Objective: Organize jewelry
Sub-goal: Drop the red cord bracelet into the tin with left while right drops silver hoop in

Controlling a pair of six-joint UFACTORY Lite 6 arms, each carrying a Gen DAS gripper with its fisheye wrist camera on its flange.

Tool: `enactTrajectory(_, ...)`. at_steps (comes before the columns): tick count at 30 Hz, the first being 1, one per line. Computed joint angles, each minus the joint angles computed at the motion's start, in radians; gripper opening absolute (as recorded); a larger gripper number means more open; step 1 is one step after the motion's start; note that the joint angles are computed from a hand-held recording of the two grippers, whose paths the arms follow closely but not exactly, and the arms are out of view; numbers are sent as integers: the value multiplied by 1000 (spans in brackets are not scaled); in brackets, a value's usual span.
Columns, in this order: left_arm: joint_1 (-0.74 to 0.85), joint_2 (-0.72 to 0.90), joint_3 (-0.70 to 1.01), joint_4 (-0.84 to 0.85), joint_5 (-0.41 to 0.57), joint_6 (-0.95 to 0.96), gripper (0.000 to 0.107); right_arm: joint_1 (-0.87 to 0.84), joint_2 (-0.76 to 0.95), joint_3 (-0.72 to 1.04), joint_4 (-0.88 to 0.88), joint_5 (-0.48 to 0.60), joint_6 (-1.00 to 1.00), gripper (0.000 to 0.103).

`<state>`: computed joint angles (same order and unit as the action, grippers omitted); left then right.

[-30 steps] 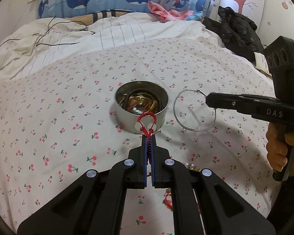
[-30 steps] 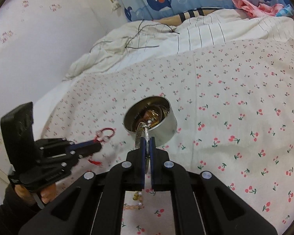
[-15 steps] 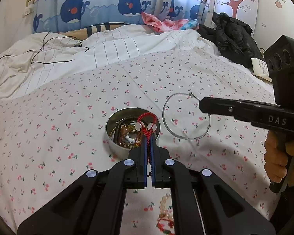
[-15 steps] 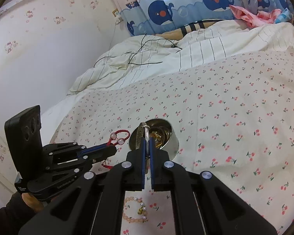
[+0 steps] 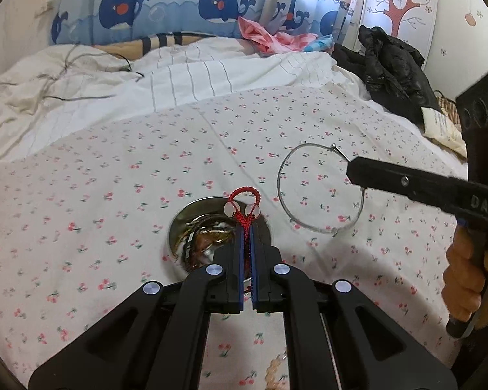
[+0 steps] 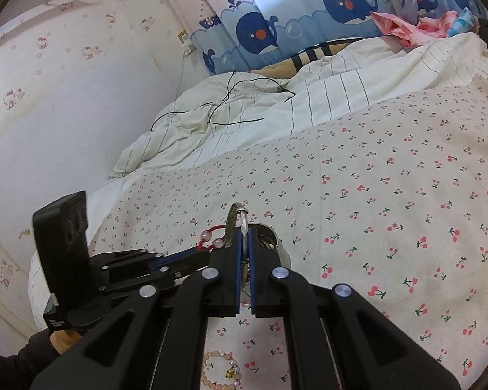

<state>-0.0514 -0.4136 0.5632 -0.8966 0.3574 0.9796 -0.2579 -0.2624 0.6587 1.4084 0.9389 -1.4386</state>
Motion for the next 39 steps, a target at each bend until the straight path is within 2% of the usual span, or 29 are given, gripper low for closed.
enactTrajectory(6, 28, 168, 61, -169, 19, 161, 3, 4, 4, -3, 1, -4, -1, 5)
enactTrajectory(11, 39, 244, 72, -207, 28, 197, 5, 17, 1, -13, 0, -16, 0, 5)
enactTrajectory(13, 39, 254, 76, -204, 27, 185, 17, 26, 2, -13, 2, -26, 0, 5)
enactTrajectory(15, 54, 238, 67, -237, 28, 202, 44, 33, 6, -14, 3, -34, 0, 5)
enactTrajectory(17, 73, 218, 60, -251, 26, 204, 55, 43, 5, -18, 7, -48, 4, 5)
enactTrajectory(23, 210, 128, 71, -158, 92, 110, 58, 105, 95, 28, 44, -66, 6, 5)
enactTrajectory(26, 313, 54, 59, -106, 152, 48, 65, 181, 138, 46, 62, -98, 4, 5)
enactTrajectory(31, 458, -64, 4, -66, 243, 40, 71, 318, 224, 89, 121, -208, -20, 5)
enactTrajectory(35, 496, -96, -30, -54, 265, 58, 73, 440, 295, 154, 139, -386, -1, 5)
enactTrajectory(37, 484, -75, -28, -51, 253, 57, 73, 482, 325, 181, 86, -474, 57, 6)
enactTrajectory(38, 475, -69, -29, -44, 242, 48, 73, 494, 336, 186, 61, -508, 75, 8)
enactTrajectory(39, 474, -69, -31, -34, 240, 46, 73, 502, 335, 182, 50, -540, 84, 25)
